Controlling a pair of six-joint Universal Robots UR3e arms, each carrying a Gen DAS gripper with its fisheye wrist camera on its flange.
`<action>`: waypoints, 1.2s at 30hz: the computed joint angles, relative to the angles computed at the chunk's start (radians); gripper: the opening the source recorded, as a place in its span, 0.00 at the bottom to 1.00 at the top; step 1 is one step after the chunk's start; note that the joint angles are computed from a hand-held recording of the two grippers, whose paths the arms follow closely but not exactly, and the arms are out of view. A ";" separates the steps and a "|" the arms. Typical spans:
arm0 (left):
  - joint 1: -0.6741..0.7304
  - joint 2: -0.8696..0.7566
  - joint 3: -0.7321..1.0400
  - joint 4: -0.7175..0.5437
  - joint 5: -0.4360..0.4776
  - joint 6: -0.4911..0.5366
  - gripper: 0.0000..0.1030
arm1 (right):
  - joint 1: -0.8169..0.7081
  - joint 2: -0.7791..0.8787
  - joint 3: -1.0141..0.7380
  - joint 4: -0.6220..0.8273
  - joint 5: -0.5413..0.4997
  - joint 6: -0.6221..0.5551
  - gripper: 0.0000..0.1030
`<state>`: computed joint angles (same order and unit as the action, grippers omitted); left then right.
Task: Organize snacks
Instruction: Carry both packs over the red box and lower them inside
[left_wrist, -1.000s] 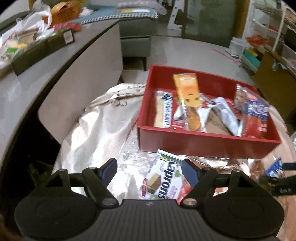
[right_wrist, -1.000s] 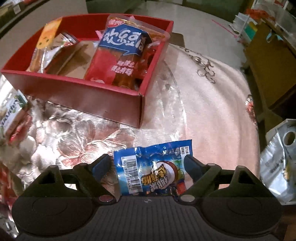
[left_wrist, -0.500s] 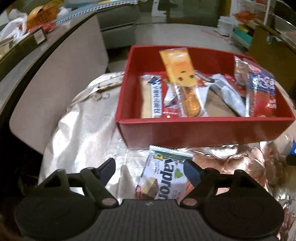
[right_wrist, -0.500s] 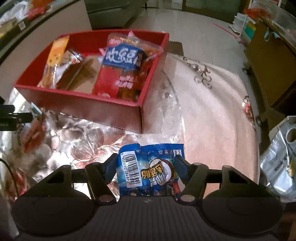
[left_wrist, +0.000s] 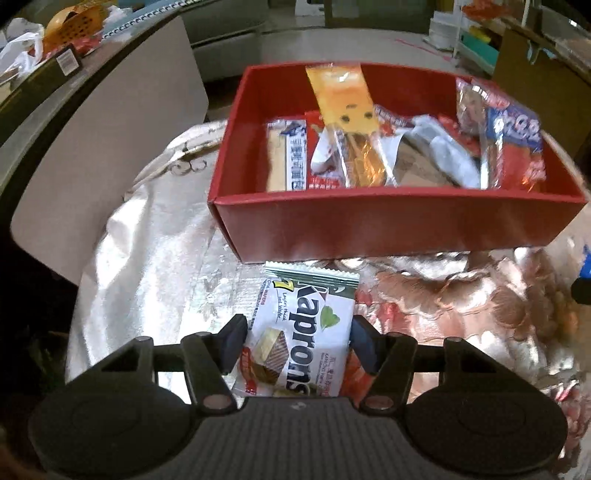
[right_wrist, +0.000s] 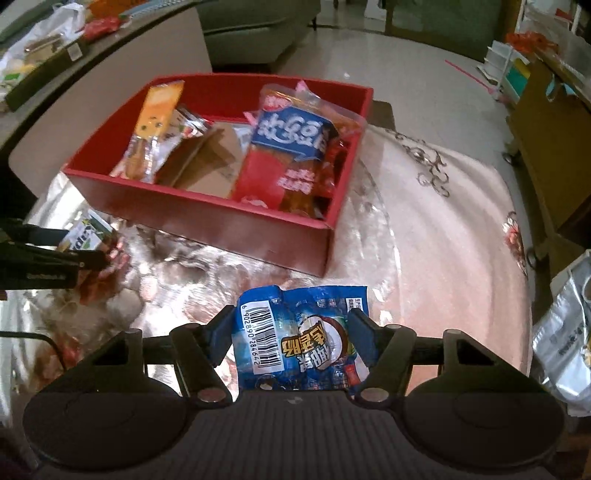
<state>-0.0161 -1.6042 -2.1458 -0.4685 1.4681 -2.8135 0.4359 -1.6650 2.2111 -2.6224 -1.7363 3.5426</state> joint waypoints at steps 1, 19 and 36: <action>0.006 0.025 -0.009 -0.007 -0.011 0.000 0.53 | 0.005 0.000 -0.003 -0.003 0.000 0.001 0.69; -0.016 0.200 -0.005 -0.016 -0.082 -0.020 0.53 | 0.130 0.095 -0.199 -0.041 -0.101 0.028 0.69; -0.088 0.132 0.068 0.080 -0.036 -0.088 0.54 | 0.132 0.125 -0.237 -0.105 -0.174 0.032 0.70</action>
<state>-0.1040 -1.4725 -2.0776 -0.3889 1.4319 -2.9018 0.5682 -1.5402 1.9744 -2.7275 -1.9105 3.5750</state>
